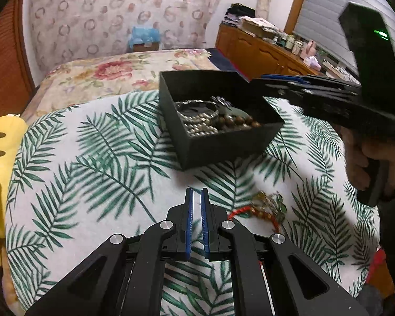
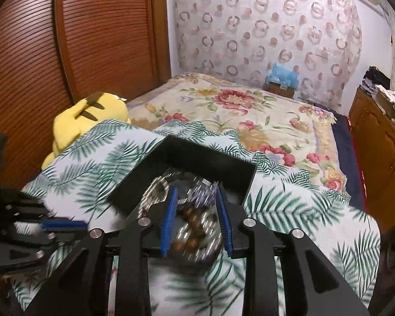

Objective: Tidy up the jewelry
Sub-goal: 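Grasp the red string bracelet with the left gripper while the right gripper grasps the green pendant chain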

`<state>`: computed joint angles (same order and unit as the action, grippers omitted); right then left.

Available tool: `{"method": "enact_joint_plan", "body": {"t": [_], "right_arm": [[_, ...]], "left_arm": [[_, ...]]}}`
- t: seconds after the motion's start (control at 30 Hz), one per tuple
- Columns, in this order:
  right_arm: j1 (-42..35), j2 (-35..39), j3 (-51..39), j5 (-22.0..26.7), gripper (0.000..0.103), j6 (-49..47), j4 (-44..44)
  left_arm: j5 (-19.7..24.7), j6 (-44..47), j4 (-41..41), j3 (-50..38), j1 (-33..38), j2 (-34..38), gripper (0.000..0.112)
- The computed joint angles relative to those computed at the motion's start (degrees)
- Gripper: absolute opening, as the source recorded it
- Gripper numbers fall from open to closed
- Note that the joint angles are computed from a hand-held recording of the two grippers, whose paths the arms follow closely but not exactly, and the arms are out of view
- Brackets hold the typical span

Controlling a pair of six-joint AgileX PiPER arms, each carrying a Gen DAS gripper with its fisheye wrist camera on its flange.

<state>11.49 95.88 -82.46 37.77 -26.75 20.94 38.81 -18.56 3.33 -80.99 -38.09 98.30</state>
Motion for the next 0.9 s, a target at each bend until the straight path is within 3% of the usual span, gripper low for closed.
{"method": "enact_joint_plan", "body": {"t": [0.17, 0.4, 0.9], "right_arm": [[-0.54, -7.31, 10.73, -0.48, 0.033, -3.12, 2.52], [0.83, -12.7, 20.55, -2.02, 0.033, 0.04, 0.98], [5.76, -10.57, 22.62, -3.77, 0.033, 7.27, -4.86]], "left_arm": [[-0.25, 0.24, -0.13, 0.93, -1.92, -0.03, 0.005], [-0.78, 0.75, -0.9, 1.98, -4.35, 0.11, 0.005], [-0.75, -0.88, 0.11, 3.66, -6.47, 0.11, 0.005]]}}
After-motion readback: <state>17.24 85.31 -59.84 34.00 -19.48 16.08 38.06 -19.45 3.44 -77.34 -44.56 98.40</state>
